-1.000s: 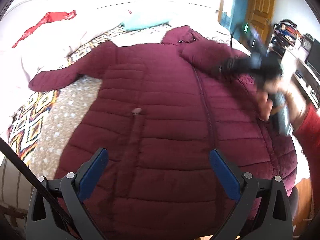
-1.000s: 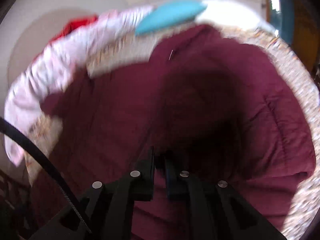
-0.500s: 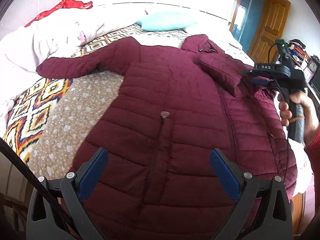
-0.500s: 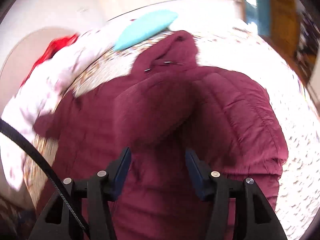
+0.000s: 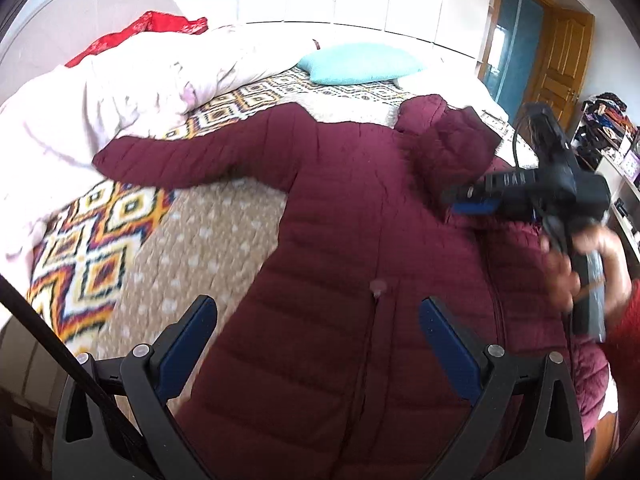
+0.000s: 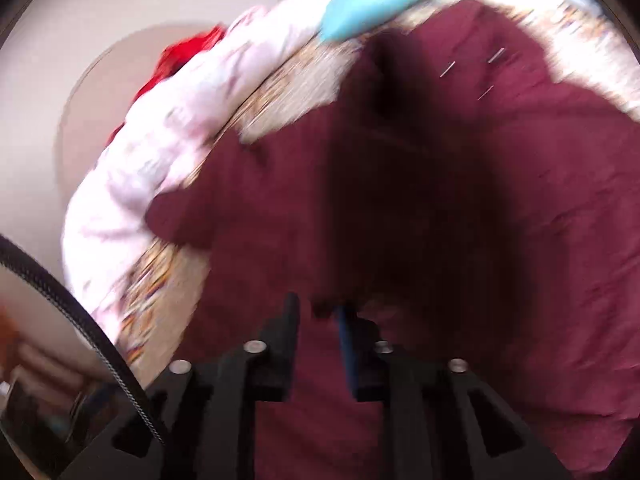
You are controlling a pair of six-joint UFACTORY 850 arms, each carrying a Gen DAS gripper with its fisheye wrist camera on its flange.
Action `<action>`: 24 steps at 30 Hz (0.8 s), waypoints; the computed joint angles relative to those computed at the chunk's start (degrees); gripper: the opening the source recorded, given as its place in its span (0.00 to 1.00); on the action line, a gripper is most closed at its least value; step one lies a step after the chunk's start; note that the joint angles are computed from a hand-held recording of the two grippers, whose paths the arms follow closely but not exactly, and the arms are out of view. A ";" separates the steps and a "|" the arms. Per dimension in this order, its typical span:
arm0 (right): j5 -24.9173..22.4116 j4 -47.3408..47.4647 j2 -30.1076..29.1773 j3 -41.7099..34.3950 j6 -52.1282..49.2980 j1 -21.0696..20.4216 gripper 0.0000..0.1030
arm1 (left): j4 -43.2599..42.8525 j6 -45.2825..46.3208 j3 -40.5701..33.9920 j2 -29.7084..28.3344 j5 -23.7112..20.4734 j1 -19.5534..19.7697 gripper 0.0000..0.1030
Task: Fold large clothes
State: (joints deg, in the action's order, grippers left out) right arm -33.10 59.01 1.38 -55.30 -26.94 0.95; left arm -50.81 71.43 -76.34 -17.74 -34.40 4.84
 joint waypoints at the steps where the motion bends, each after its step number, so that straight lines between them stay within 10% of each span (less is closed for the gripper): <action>1: -0.61 0.27 -0.03 0.19 -0.65 0.49 0.24 | 0.65 -0.86 -0.85 -0.56 0.37 -0.49 0.98; 6: 0.59 1.75 4.07 4.05 -2.23 0.55 0.46 | -1.15 1.56 -5.05 -3.98 0.34 -2.92 0.98; 16: 5.95 -3.41 16.90 15.41 5.06 -3.68 0.48 | 11.72 -15.00 -23.75 -20.04 -3.78 -10.18 0.95; 24: 6.53 -12.17 21.52 18.37 12.82 -9.52 0.48 | 29.76 -36.56 -40.74 -31.23 -5.19 -15.45 0.20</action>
State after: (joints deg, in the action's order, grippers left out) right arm -26.57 46.84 22.90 -36.93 -14.12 -8.58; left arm -21.05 34.87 -117.08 -48.97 -39.59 -10.61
